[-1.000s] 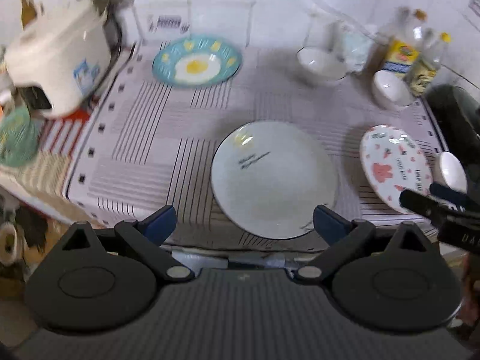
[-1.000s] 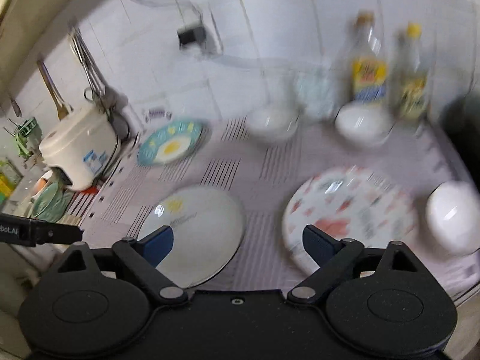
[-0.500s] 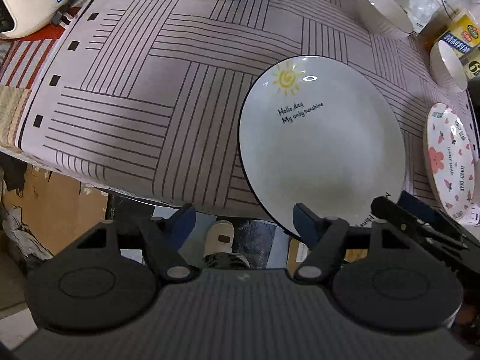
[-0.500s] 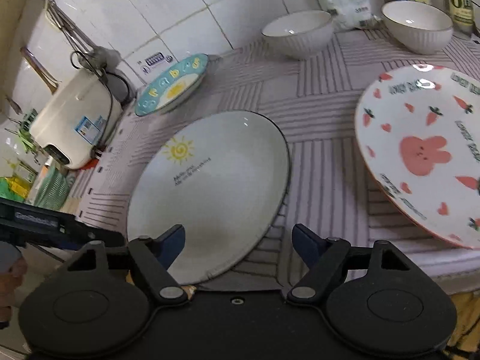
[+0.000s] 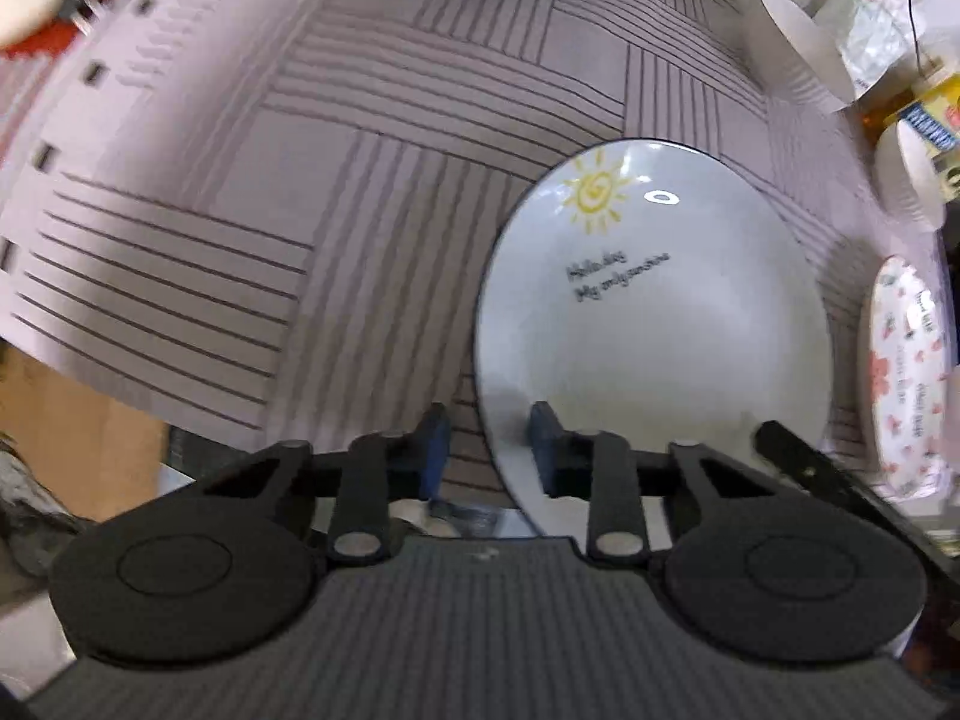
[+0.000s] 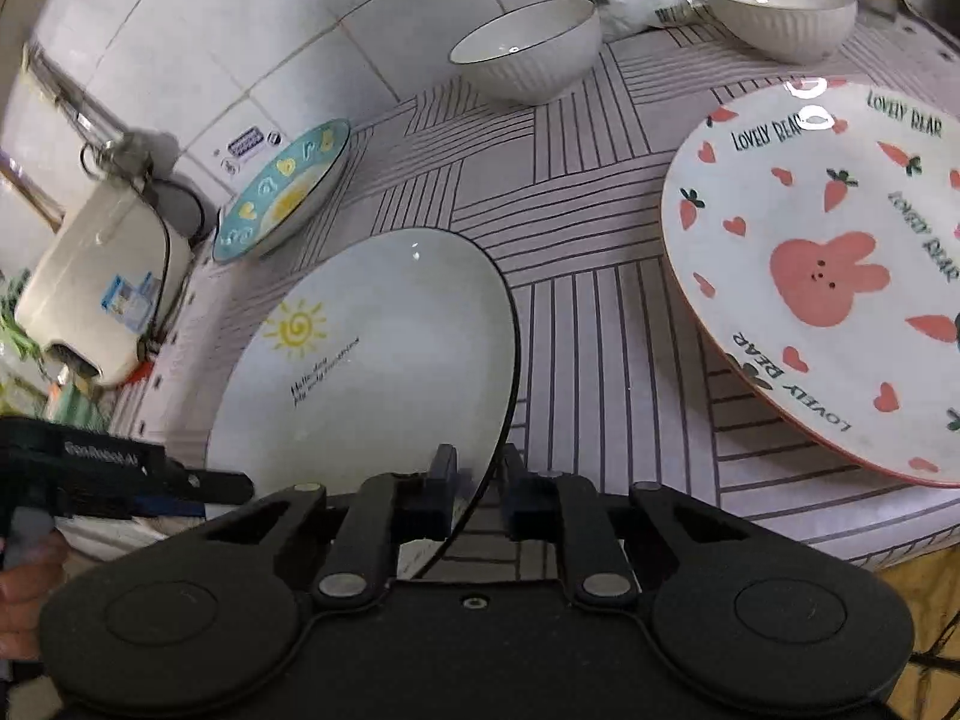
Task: Organize plates and bowls
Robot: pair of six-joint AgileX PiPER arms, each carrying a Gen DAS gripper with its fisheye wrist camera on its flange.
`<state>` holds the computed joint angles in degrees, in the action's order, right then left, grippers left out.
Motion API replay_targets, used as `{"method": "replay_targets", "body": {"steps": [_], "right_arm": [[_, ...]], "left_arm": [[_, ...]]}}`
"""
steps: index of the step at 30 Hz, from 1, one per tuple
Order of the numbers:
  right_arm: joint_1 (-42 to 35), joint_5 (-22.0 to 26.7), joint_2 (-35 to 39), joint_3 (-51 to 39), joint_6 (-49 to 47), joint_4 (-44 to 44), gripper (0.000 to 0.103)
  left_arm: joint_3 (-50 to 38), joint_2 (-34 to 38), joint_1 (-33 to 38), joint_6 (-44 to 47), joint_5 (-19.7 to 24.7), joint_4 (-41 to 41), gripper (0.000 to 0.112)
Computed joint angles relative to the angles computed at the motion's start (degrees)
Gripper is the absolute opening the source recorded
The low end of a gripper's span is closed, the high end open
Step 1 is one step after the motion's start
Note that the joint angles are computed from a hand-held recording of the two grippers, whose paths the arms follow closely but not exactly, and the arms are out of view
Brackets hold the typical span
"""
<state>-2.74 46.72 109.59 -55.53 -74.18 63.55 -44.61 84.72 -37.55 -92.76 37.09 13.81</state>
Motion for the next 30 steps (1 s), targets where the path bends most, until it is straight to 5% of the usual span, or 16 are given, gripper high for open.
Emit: {"method": "replay_targets", "body": {"steps": [11,17,30], "right_arm": [[0.92,4.78,-1.19,-5.34,4.15,-5.53,0.018],[2.23,5.06,-0.15,-9.39,2.82,-3.22,0.02],[5.06,1.85,7.87,-20.46,4.42,0.22,0.022]], "left_arm": [[-2.29,-1.81,5.99,19.83,1.47,-8.91,0.022],[-6.97,-1.25,9.72,27.16,3.92,-7.09,0.022],[-22.07,10.99,22.46,53.29,7.35,-14.47,0.025]]}}
